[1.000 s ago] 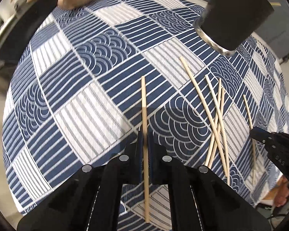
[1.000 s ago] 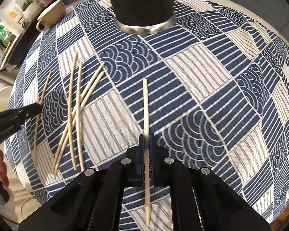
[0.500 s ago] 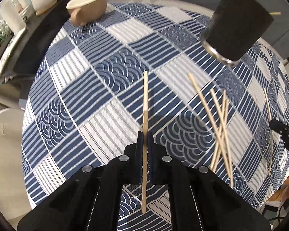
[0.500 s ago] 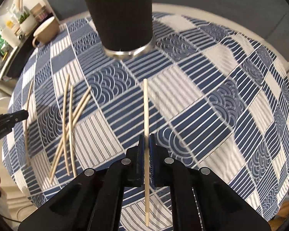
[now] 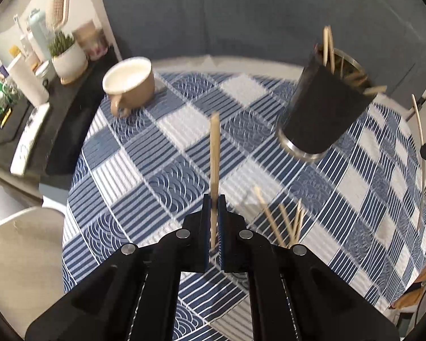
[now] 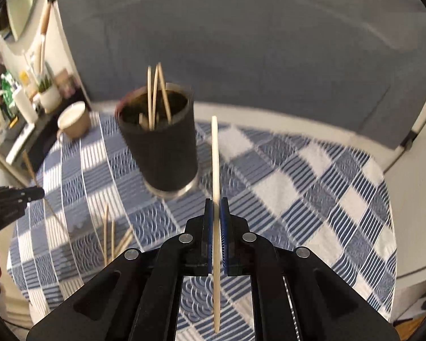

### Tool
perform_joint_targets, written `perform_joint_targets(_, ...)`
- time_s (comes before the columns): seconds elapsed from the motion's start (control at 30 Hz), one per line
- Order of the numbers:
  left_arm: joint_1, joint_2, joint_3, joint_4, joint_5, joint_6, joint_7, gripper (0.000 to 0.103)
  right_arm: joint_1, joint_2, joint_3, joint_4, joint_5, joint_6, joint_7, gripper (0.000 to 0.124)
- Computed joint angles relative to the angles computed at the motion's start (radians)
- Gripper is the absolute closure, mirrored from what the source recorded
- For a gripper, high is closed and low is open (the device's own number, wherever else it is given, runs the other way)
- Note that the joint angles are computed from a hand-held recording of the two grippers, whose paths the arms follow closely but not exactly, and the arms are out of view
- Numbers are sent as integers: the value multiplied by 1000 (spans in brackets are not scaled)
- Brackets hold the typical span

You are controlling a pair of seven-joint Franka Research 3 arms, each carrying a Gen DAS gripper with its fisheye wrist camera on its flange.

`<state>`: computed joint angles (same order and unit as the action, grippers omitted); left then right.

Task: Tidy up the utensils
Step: 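Lift both held sticks and carry them over the black holder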

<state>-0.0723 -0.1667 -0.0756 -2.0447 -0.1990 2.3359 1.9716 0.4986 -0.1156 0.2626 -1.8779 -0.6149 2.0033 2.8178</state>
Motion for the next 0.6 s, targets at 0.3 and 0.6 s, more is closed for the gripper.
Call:
perform_joint_targets(0.3, -22, 1, -5, 76, -56, 25, 29, 98, -21, -9, -12, 56, -64, 66, -17, 119)
perform_joint_targets(0.6, -45, 1, -4, 144, -125, 33, 77, 98, -35, 1, 0, 102, -120, 103, -23, 119)
